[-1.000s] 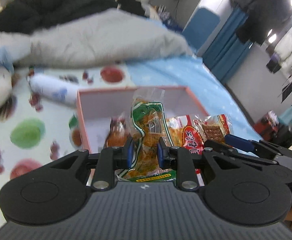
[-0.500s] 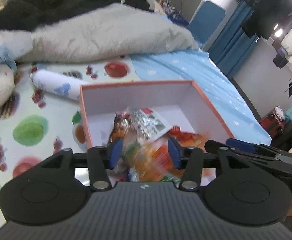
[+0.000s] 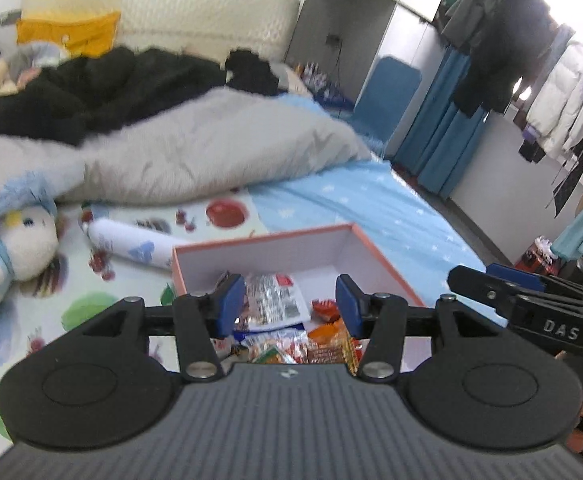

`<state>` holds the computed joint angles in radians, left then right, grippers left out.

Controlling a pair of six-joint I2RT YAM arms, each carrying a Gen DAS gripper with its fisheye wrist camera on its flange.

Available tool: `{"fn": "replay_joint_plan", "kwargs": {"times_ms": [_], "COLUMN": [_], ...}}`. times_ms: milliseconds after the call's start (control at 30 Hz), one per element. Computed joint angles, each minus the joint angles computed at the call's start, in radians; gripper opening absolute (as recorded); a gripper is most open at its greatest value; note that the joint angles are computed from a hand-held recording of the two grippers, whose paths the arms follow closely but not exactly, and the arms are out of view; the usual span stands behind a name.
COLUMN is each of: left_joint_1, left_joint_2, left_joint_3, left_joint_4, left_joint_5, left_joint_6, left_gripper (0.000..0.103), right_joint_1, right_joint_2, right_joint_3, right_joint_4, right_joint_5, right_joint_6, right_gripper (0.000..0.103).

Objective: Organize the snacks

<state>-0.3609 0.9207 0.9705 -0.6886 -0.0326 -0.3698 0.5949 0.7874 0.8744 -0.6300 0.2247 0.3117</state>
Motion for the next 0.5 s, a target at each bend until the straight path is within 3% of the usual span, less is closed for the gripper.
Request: {"fn": "replay_joint_plan", "kwargs": {"times_ms": [167,433,500], "left_joint_1": [-0.097,-0.410,-0.491], "left_joint_2": [-0.111,-0.245,-0.269], "left_joint_3": [0.028,0.041,0.046], "left_joint_4": [-0.084,-0.235,-0.274], "left_joint_5": [-0.103,-0.381,-0.445], "left_joint_6": [-0.039,-0.196,-0.250], "left_gripper": [0.056,0.056,0.056], "right_joint_1": [0.111,0.467,0.603], "right_joint_2": [-0.090,-0.167,-0.165], "right_joint_3": [0.039,0.068,0.089], "right_joint_4": [-0.075,-0.220,-0.290], "right_joint_5": [0.101,0.435,0.566], "right_joint_6": [0.044,0.177,0.242], "right_gripper": [0.074,0.074,0.074]}}
